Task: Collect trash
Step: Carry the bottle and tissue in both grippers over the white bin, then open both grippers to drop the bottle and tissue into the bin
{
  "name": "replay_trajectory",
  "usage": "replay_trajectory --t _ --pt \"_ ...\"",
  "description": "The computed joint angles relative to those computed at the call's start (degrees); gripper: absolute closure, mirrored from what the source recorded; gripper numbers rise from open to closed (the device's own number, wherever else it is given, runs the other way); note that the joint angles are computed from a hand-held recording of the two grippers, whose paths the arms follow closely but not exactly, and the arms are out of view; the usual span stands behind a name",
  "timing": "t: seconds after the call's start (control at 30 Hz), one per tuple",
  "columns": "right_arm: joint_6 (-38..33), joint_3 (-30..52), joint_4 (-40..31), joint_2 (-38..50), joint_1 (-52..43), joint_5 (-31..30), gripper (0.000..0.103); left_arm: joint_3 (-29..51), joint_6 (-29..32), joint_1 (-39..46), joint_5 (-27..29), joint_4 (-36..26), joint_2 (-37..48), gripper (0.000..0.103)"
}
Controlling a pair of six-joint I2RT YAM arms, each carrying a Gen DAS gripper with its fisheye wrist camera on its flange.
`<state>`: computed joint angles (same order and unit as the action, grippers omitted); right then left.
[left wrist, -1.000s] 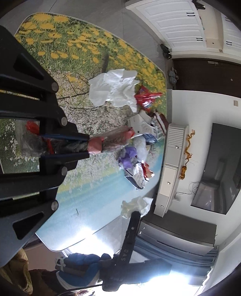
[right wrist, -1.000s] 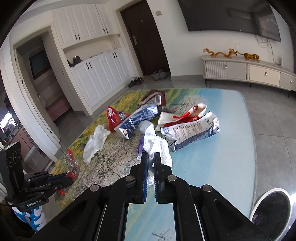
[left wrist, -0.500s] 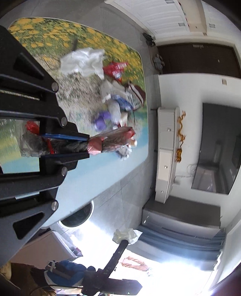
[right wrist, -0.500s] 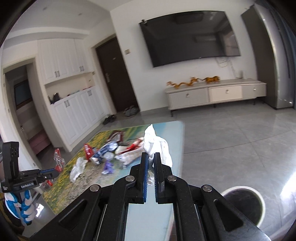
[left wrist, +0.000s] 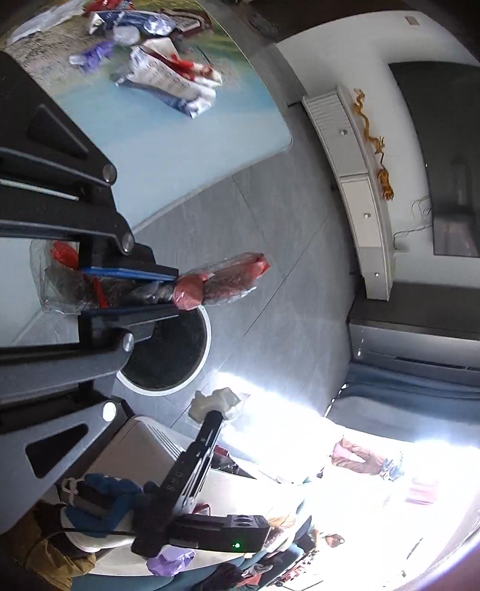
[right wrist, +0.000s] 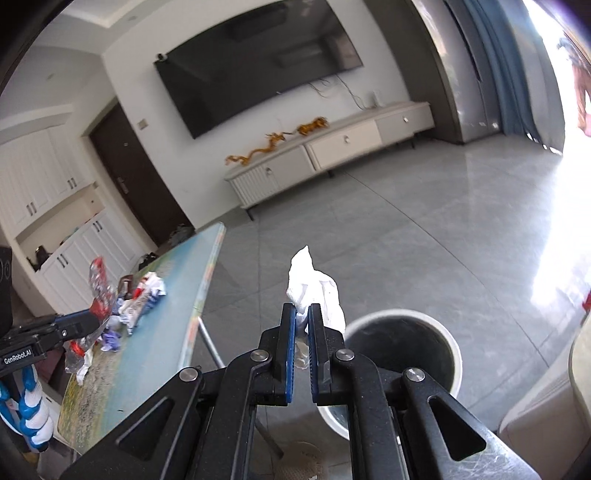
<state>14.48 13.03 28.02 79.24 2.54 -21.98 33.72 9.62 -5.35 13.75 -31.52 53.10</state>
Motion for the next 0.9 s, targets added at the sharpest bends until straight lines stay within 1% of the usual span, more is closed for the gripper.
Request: replay_trajectory --t 0.03,0.1,0.17,0.23,0.3,0.43,0.53,0.6,0.63,0.67,0.73,0.77,0.9 --pt "-0.44 -0.02 1.18 2.07 -1.19 -0.73 0.095 0.57 -2.15 -3.42 -1.67 3.41 4.36 0.092" --pt "-0.56 0.75 2.69 6.14 -2.33 -1.21 0.094 2.03 -5.05 -7.64 -2.92 8.87 12.62 0.092" --pt "-1.68 1.53 3.41 9.75 -4.28 -2.3 0.094 4.04 -6.88 -10.08 -3.72 13.13 20.34 0.092" --pt "-1.91 2.74 4.07 13.16 -4.8 -2.15 0.094 6.31 -8.2 -11.51 -3.57 16.24 27.42 0.092" --pt "-2.31 3.97 4.28 15.98 -5.77 -2.34 0.094 8.63 -9.13 -12.69 -3.81 18.48 33.5 0.091" --pt "-2.61 5.42 5.41 20.45 -7.0 -2.2 0.093 14.27 -10.21 -14.69 -4.1 20.18 43.19 0.09" --pt "-2.28 6.66 5.77 22.77 -7.09 -1.66 0.093 16.46 -9.76 -14.47 -3.31 20.33 46.81 0.089" --pt "-2.22 7.81 6.2 24.84 -7.2 -0.96 0.088 17.74 -10.2 -14.29 -2.81 19.9 48.31 0.088" --pt "-2.44 8.29 6.23 25.64 -7.54 -0.68 0.086 18.52 -10.49 -14.09 -2.45 19.61 49.12 0.085" --pt "-2.33 8.81 6.11 26.26 -7.5 -0.26 0.081 18.73 -10.85 -14.15 -2.64 19.47 49.28 0.08" --pt "-2.21 8.79 6.13 26.61 -7.57 0.69 0.073 18.78 -10.56 -13.41 -2.73 19.58 48.93 0.059" --pt "-2.19 8.73 5.9 26.49 -7.7 1.04 0.071 18.54 -10.62 -13.27 -2.79 19.85 48.4 0.057" --pt "-2.23 7.79 5.32 25.24 -8.26 1.87 0.07 17.82 -11.27 -13.24 -2.51 20.01 46.99 0.057"
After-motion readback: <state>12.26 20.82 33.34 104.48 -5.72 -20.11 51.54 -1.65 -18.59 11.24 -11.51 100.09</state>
